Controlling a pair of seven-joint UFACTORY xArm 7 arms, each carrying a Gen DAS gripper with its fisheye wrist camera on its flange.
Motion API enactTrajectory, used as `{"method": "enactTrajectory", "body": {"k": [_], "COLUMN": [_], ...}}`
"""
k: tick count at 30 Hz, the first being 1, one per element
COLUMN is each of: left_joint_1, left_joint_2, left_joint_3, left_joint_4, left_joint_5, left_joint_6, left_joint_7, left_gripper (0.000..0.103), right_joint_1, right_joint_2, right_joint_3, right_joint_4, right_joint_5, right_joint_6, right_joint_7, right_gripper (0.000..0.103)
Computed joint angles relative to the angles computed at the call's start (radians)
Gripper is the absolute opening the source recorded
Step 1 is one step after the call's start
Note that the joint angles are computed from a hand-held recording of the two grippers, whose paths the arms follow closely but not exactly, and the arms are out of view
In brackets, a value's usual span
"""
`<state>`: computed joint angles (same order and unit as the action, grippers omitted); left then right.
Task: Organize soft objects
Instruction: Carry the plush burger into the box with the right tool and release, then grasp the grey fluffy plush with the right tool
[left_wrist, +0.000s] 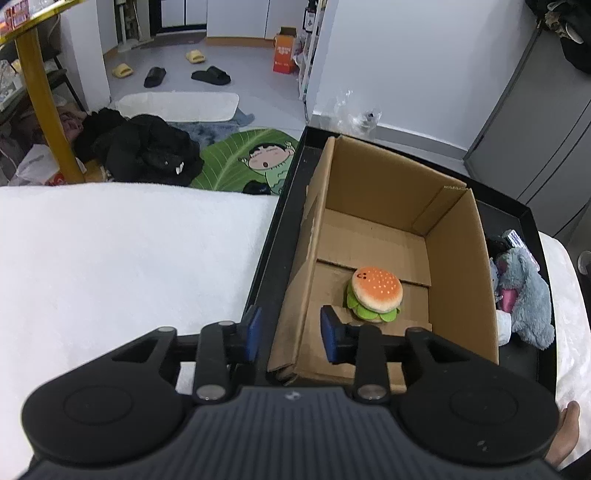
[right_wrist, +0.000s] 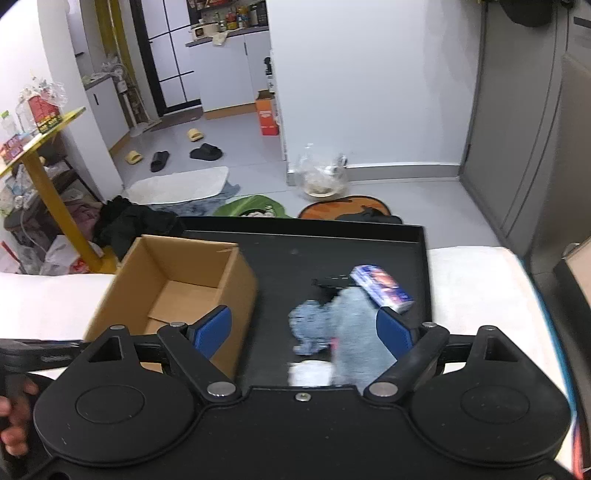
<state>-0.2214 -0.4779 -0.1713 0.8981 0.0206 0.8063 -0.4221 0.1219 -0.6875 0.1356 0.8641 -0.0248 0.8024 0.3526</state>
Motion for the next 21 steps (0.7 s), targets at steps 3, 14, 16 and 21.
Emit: {"method": "enactTrajectory", "body": {"k": [3, 14, 16, 21], "left_joint_1": [0.007, 0.01, 0.009, 0.014], "left_joint_2": [-0.008, 0.0, 0.0, 0.009], "left_joint_3": [-0.011, -0.038, -0.038, -0.051], "left_joint_4": [-0.001, 0.02, 0.023, 0.038], "left_joint_5": [0.015, 0.072, 0.076, 0.105], "left_joint_6": [-0.004, 0.022, 0.028, 0.045], "left_joint_7": [-0.019, -0.057, -0.061, -0.079], "left_gripper": [0.037, 0.041, 0.045, 0.052], "right_joint_1": [-0.004, -0.007, -0.003, -0.013], "right_joint_2": [-0.01, -0.064, -0.065, -0.043], "right_joint_3": [-0.019, -0.074, -0.094, -0.115], "right_joint_4": [-0.013, -0.072, -0.072, -0.068], "right_joint_5": [-0.003, 0.023, 0.039, 0.067], "right_joint_6": [0.0, -0.013, -0.003, 0.028], "right_joint_7": [-0.02, -0.101, -0.134, -0.187], "right_gripper": [0.085, 0.085, 0.085, 0.085]}}
